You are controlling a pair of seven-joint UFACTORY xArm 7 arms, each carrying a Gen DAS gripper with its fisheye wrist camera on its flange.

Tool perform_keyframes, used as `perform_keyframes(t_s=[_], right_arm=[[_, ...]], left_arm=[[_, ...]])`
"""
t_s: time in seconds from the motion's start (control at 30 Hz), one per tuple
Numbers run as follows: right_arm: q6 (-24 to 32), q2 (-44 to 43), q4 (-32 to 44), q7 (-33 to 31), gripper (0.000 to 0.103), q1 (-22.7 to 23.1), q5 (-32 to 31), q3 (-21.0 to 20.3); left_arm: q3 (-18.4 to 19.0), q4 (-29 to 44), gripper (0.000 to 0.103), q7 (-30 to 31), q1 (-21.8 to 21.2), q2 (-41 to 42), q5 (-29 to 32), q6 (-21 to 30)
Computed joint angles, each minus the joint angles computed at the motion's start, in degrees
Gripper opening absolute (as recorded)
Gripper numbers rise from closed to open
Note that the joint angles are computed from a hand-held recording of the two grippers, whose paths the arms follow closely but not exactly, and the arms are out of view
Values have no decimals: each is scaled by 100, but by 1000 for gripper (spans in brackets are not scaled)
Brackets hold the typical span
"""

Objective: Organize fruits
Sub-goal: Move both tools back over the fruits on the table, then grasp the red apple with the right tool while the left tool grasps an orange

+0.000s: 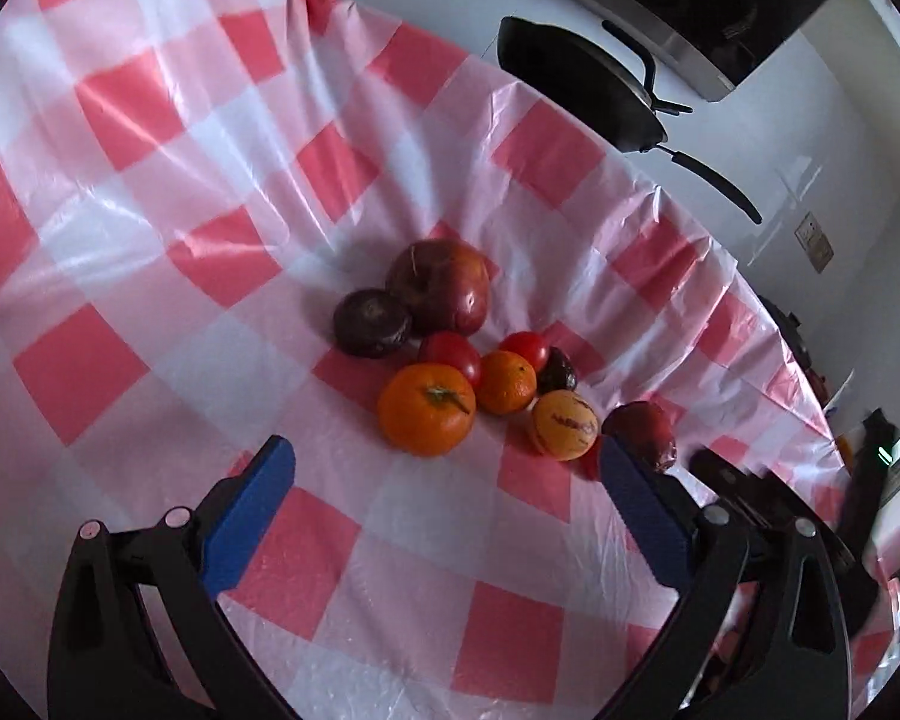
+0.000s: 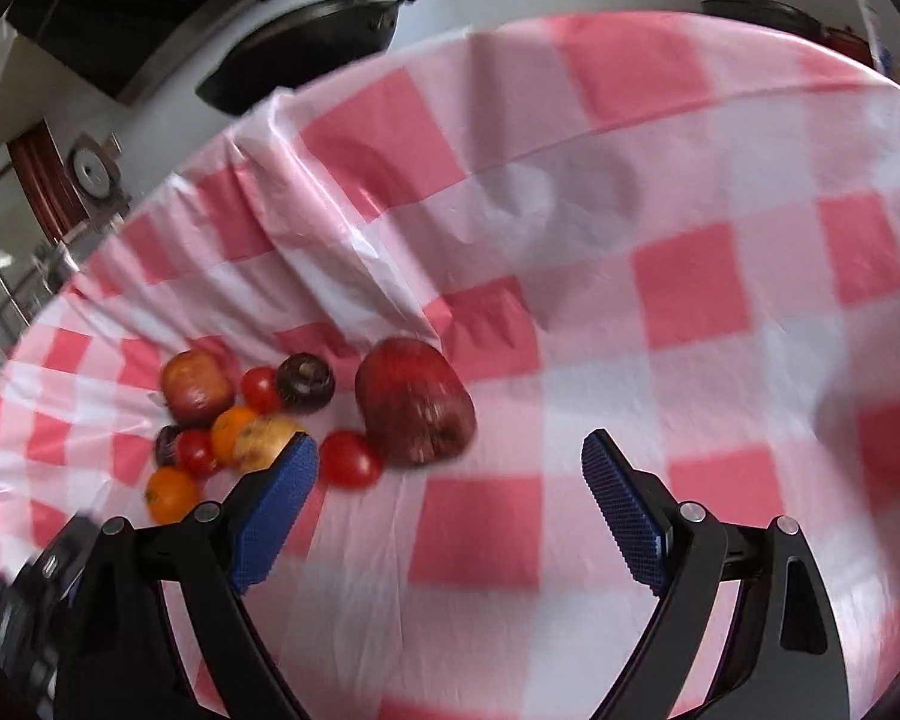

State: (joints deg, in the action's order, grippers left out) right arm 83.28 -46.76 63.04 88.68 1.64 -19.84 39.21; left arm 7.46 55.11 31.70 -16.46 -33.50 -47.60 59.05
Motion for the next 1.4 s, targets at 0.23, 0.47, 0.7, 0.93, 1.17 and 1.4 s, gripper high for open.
perform_keyframes(t_s=[0.23, 0.47, 0.7, 0.93, 1.17, 1.4], right_arm=[[-62, 856, 211, -548, 77, 132, -178, -519], [-159, 1208, 109, -559, 68, 527, -64, -1060], [-164, 1402, 78, -519, 58, 784, -305, -1249], [122, 270, -434, 704, 57, 916, -35, -793], [-924, -1068, -1125, 1879, 57, 592, 23, 1], [-1343, -1430, -1393, 1660, 57, 279, 226, -18]], left_arm=[[-85, -94, 101, 132, -46, -126, 115, -95], [-80, -135, 101, 159, -106, -184, 196, -130], [-46, -124, 101, 112, -117, -163, 206, -83], [-61, -132, 101, 123, -98, -181, 268, -45], [-165, -135, 101, 52, -39, -198, 496, -113], [-484, -205, 101, -92, 20, -257, 1154, -647]])
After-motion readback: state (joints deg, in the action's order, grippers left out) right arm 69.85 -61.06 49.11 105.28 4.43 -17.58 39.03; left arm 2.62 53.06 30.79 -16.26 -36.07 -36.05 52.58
